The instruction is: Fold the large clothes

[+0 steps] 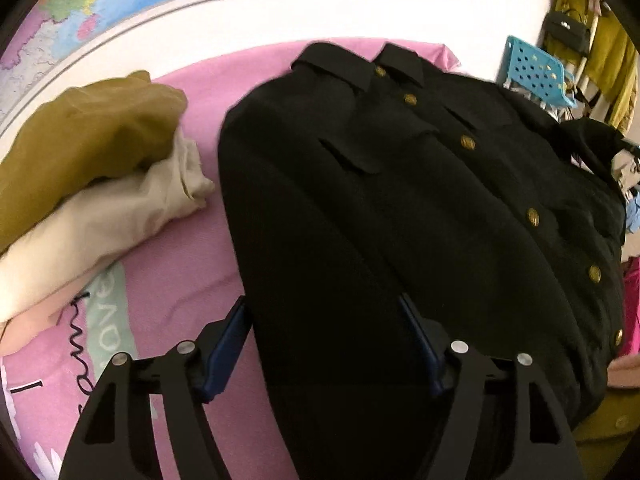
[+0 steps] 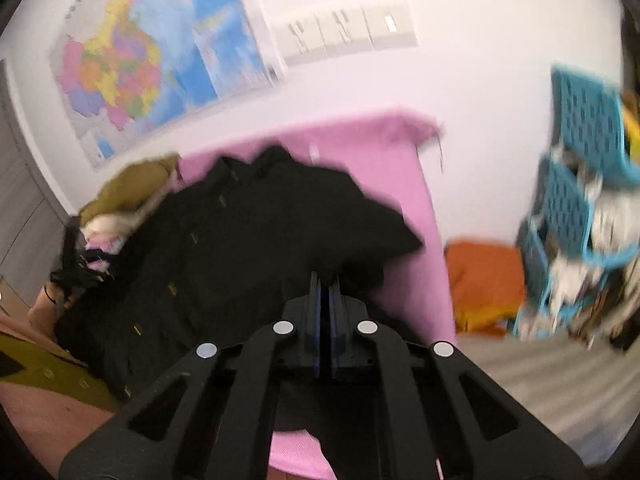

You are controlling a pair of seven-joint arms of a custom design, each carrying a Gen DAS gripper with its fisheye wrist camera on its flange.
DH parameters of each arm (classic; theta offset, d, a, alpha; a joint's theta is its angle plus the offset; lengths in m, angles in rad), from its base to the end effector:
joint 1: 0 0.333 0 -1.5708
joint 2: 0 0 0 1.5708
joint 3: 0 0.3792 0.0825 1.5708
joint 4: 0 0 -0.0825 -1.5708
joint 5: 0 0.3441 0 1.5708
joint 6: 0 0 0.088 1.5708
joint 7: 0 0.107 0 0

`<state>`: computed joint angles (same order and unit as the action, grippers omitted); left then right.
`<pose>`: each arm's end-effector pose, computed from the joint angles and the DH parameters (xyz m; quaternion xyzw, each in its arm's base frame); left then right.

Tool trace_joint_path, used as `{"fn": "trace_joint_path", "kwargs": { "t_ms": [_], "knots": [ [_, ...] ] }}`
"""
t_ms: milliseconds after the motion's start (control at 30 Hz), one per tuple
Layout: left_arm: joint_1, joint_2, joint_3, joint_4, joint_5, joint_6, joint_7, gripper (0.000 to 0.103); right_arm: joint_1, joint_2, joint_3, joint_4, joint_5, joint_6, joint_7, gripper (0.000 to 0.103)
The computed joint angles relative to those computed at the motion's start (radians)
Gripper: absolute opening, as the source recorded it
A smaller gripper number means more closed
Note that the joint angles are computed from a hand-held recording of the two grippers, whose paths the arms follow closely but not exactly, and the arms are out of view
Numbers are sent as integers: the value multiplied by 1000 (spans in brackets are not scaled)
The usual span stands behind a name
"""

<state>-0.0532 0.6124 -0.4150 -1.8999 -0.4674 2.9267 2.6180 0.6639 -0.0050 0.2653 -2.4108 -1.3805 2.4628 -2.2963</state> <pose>0.6309 -0.2375 0.3209 -0.2908 0.9133 -0.2735 0.0804 0.2777 0.3741 0.4103 -0.5159 0.7495 -0.2448 0.3348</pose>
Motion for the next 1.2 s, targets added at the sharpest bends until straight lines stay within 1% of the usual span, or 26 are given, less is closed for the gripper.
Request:
{"fn": "trace_joint_path", "kwargs": {
  "t_ms": [33,133,167,200,267,333,367,400,500,567,633,667,700,733,767,800,867,933,967,1000,1033,1067,1100,1133,1167,1200],
  "knots": [
    [17,0,-21,-3,-12,12,14,70,2,-9,2,18,26,-21,-63,3],
    [44,-6,-66,-26,-36,84,43,71,-10,-14,-5,42,-17,9,-71,3],
    [56,-7,-80,-27,-39,83,47,71,-12,-3,-5,54,-4,10,-98,3],
    [71,-8,-98,-29,-45,82,54,72,-14,-1,-8,53,-4,14,-85,5],
    [79,-9,-110,-32,-51,96,60,72,-26,0,-18,24,-95,62,62,5],
    [93,-9,-128,-30,-57,97,67,76,-28,17,-18,13,-126,74,132,5],
    [92,-10,-129,-30,-59,99,66,77,-30,32,-21,10,-176,92,204,5],
    [90,-10,-128,-28,-58,100,65,77,-29,45,-21,17,-203,102,228,4],
    [95,-13,-146,-27,-62,113,74,77,-17,62,-18,52,-231,91,224,3],
    [116,-11,-178,-26,-66,115,95,77,-11,55,-17,98,-158,62,77,3],
    [152,-7,-231,-23,-81,115,128,78,-18,60,-27,149,-146,80,-14,3],
    [175,-1,-263,-17,-91,103,150,79,-28,85,-36,206,-112,107,-120,3],
    [187,2,-283,-15,-103,97,166,80,-37,122,-45,261,-77,142,-225,2],
    [187,4,-292,-11,-113,96,177,80,-50,163,-59,312,-70,199,-286,1],
    [185,5,-297,-7,-121,95,187,80,-67,220,-74,375,-51,279,-355,1],
    [188,7,-309,-2,-129,83,202,80,-79,277,-84,431,7,332,-458,1],
    [188,7,-324,0,-150,73,236,81,-102,386,-90,527,113,408,-608,3],
    [173,5,-324,-1,-163,67,267,81,-125,462,-76,583,228,433,-721,13],
    [153,-1,-306,-3,-164,69,270,81,-120,476,-86,589,246,435,-729,26],
    [136,-5,-289,-3,-164,67,274,81,-98,469,-119,579,222,448,-690,39],
    [130,-9,-284,-6,-166,65,285,81,-55,442,-176,548,166,441,-592,45],
    [133,-9,-288,-8,-173,60,302,82,-19,413,-211,517,137,411,-528,53],
    [137,-9,-290,-6,-182,49,316,83,27,365,-254,462,79,373,-429,55],
    [140,-9,-288,-3,-192,35,328,84,46,321,-265,411,22,338,-337,59],
    [138,-9,-283,0,-203,26,338,84,71,260,-260,339,13,247,-274,68],
    [128,-9,-270,6,-212,19,341,84,78,226,-242,296,36,177,-264,76]
  ]
}}
